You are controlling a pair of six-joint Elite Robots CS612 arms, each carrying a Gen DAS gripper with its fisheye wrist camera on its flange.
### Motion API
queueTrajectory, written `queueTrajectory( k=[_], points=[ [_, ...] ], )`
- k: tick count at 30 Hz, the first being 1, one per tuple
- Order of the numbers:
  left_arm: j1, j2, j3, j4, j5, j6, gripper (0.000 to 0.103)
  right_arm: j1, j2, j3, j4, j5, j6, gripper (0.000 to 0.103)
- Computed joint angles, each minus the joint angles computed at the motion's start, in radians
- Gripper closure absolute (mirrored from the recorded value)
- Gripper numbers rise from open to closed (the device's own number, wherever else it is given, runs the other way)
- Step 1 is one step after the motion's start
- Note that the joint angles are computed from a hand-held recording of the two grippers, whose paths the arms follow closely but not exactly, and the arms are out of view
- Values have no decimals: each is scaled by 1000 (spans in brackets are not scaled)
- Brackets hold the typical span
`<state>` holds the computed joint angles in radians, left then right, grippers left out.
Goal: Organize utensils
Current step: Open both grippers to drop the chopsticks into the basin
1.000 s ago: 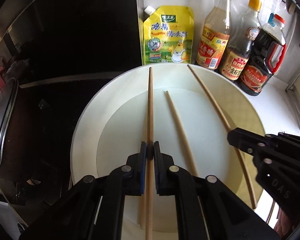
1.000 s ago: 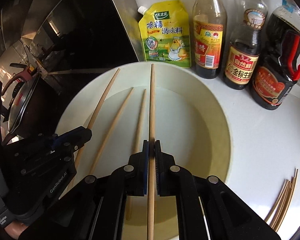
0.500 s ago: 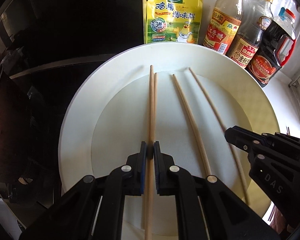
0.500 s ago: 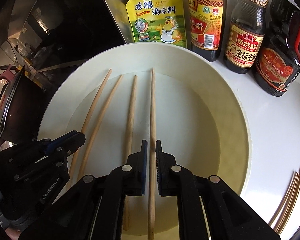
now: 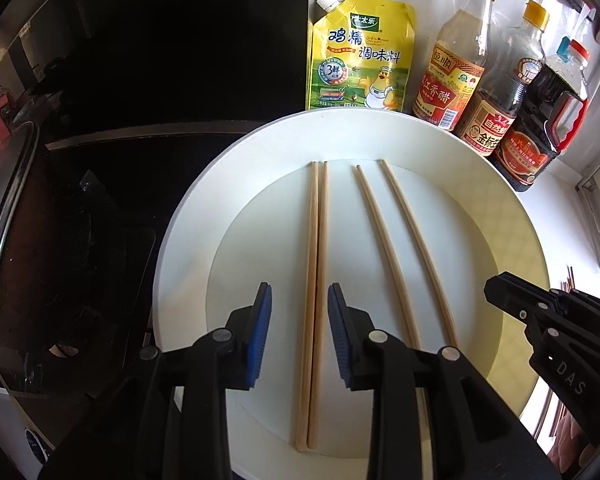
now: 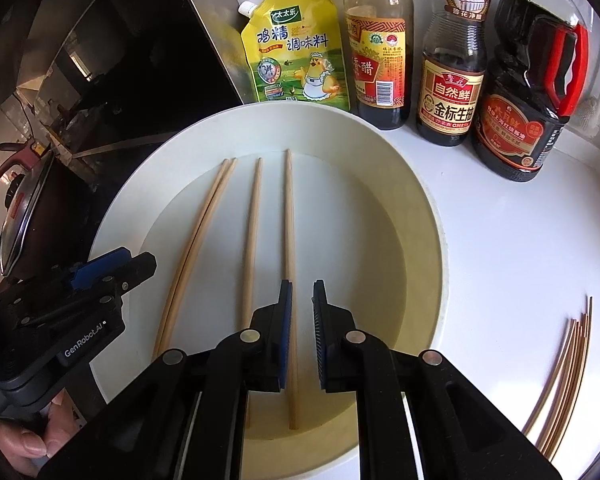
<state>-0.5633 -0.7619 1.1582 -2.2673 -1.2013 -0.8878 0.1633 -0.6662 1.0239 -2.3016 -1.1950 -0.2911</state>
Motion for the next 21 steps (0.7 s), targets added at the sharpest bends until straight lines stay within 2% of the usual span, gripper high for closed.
queueTrajectory(
  k=[3, 10, 12, 16, 21],
  points=[
    [-7, -6, 5, -5, 8, 5, 71, -5, -20, 32, -29, 4, 4, 89],
    [-28, -24, 22, -23, 38, 14, 51, -24, -65, 106, -85, 10, 26, 87],
    [-34, -29, 27, -29, 45, 18, 49, -30, -80, 130, -103, 10, 30, 86],
    [-47, -38, 36, -44, 60, 25, 41, -43, -107, 177, -143, 12, 35, 77],
    [-65, -40, 32, -50, 71, 29, 37, -62, -138, 229, -176, 4, 42, 74]
  ],
)
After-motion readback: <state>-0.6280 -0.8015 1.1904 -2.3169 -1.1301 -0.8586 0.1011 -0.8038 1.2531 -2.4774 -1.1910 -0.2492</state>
